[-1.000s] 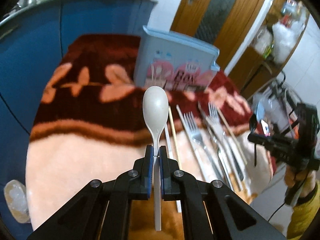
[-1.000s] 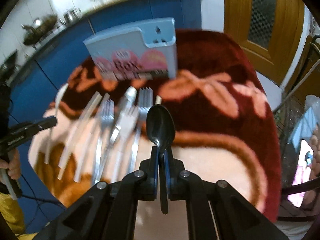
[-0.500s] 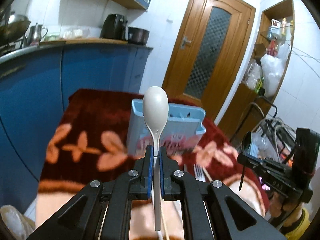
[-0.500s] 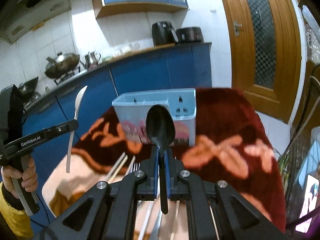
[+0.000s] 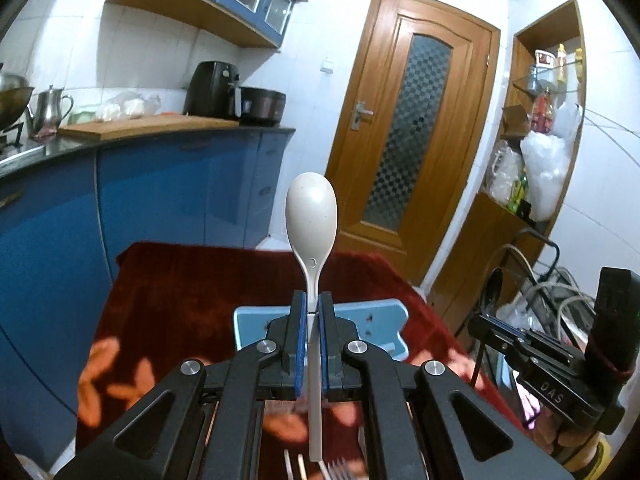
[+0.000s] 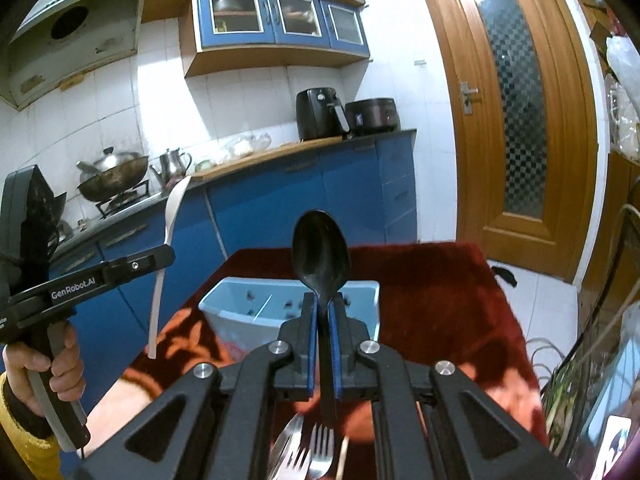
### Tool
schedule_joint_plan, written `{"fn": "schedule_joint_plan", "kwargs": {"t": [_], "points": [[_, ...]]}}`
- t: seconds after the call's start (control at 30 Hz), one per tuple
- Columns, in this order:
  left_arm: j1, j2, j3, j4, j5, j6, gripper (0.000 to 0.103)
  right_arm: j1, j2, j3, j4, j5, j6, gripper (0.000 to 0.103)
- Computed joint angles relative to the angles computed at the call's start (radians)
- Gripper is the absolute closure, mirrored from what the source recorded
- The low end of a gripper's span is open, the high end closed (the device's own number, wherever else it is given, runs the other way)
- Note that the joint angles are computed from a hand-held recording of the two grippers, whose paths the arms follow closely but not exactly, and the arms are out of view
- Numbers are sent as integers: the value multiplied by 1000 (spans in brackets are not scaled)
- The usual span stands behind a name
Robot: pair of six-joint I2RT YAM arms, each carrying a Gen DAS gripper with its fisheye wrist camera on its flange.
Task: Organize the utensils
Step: 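Lift both spoons and carry them over the light blue holder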
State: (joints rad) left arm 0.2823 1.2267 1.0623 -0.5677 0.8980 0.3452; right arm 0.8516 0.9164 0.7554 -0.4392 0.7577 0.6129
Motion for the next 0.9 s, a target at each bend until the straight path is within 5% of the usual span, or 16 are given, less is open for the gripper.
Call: {"fn": "schedule_joint_plan", "kwargs": {"t": [0.3,0.57,0.77,0.9], "points": [[-134,28,-111,503,-110,-293,97,-247,107,-25,311,-193,-212,96],[-195,57,-329,901,-252,-300,97,-340,232,-117,554,-364,-277,96],[-183,102,-400,1023,-252,-309,97,-353,293,-136,621,-360,-298,96],[-179,126,-403,1014,-218,-308,97,-365,302,-138,618,-387,-294,95]]}}
